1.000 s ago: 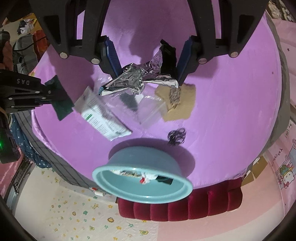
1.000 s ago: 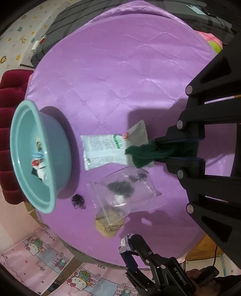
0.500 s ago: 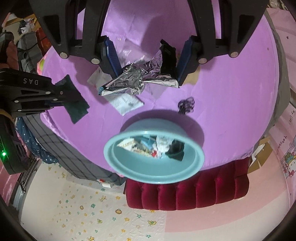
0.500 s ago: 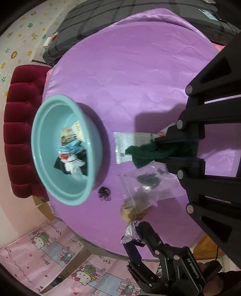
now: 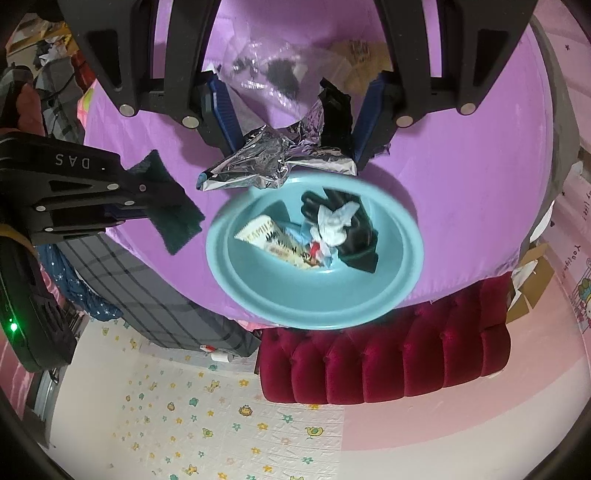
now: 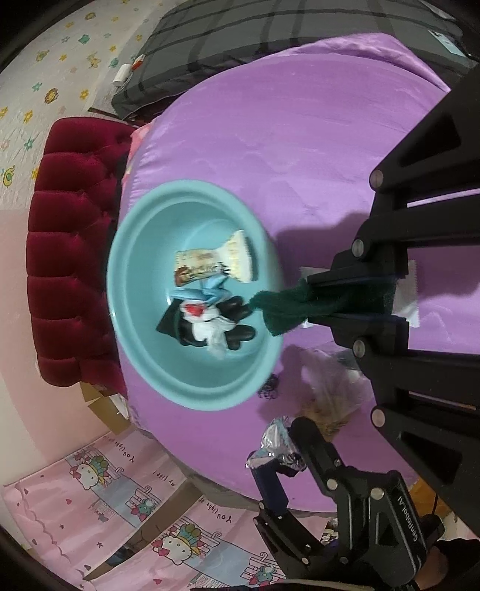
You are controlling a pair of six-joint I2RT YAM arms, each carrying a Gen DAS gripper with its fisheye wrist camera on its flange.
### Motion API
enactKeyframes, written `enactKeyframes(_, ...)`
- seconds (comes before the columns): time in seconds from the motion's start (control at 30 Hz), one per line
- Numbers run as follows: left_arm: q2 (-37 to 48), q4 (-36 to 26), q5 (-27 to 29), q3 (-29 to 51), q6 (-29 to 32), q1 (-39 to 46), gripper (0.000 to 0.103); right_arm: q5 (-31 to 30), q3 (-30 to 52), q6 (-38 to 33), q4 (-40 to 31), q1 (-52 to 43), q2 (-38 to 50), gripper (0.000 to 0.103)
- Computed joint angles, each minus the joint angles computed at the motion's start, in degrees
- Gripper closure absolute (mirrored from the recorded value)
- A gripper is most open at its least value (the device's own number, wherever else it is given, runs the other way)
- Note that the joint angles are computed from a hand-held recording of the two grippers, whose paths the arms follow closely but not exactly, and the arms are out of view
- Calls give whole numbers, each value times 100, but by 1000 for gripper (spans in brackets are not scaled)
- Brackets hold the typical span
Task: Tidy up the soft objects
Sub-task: 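Carry the foil packet and green pad with both grippers over the basin, then open both grippers to drop the foil packet and green pad into the basin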
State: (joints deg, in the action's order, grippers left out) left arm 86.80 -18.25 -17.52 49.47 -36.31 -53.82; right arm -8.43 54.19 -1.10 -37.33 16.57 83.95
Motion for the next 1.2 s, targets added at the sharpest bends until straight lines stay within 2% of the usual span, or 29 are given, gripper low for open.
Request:
enactKeyframes(0.7,1521,317,771,1416,1059,1347,41,-208,2376,-247,-163,-237,2246,89)
enactKeyframes(1.2,2991,259,1003,2720,1565,1851,41,-459,4215,-65,-410,-398,4023,89)
